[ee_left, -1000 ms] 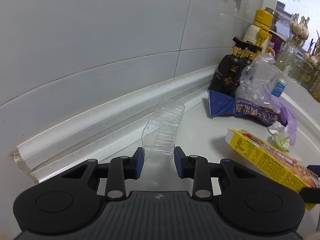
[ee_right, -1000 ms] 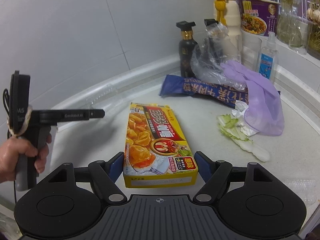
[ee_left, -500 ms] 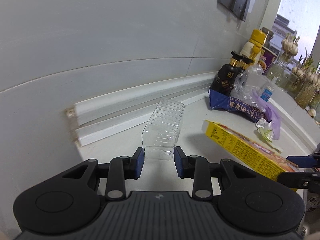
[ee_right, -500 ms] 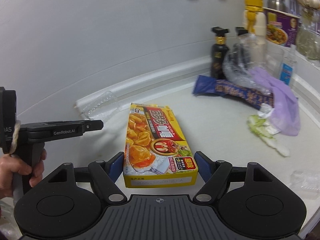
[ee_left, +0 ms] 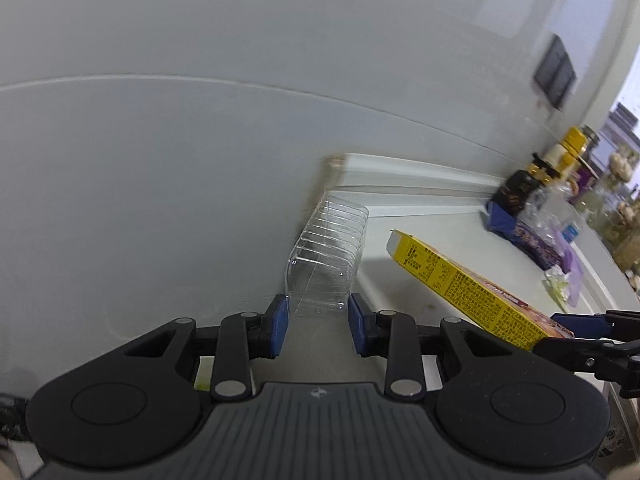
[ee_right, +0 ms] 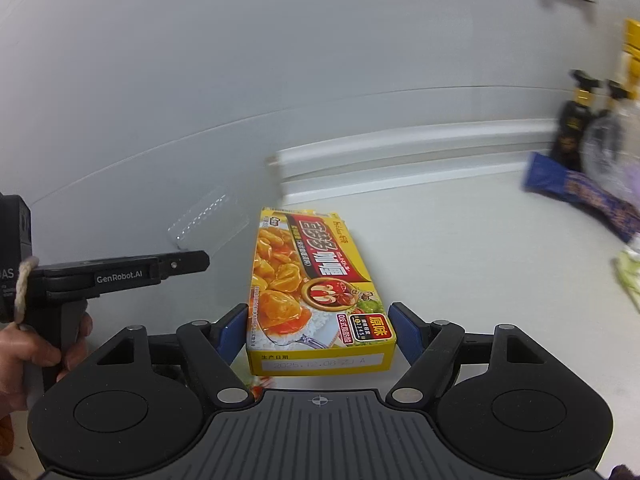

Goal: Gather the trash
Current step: 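Carry the clear container and yellow curry box over the white bin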

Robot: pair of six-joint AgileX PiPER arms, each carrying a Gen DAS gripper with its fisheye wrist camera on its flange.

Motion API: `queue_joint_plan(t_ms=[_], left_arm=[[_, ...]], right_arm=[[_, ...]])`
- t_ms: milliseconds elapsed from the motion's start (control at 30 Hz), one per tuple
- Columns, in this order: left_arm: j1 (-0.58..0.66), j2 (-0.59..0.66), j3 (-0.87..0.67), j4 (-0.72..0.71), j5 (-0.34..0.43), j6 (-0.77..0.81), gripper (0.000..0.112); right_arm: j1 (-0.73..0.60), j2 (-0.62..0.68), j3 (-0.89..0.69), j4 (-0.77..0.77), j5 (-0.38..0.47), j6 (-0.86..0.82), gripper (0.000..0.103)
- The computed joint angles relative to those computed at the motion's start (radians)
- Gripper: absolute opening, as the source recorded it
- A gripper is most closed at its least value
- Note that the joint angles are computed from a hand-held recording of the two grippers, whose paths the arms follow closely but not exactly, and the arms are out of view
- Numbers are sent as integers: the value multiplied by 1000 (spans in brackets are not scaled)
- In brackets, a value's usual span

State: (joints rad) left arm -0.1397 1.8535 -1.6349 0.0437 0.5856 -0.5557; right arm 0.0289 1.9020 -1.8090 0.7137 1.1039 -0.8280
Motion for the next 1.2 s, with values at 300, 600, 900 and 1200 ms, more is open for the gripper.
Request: queue_joint_plan(t_ms=[300,600,900,1200], left_arm=[[75,-124,278,77,-51,-161,29],[110,-73,394,-57,-49,-118,29],[130,135,280,-133,30,-42,29],[163,282,149,-168,107,13,29]], right_arm=[[152,-35,91,-60,0,-4,76],[331,42,97,-270,7,170,76],[496,206,12,-492,12,306,76],[618,336,-70,-651,8,349,76]])
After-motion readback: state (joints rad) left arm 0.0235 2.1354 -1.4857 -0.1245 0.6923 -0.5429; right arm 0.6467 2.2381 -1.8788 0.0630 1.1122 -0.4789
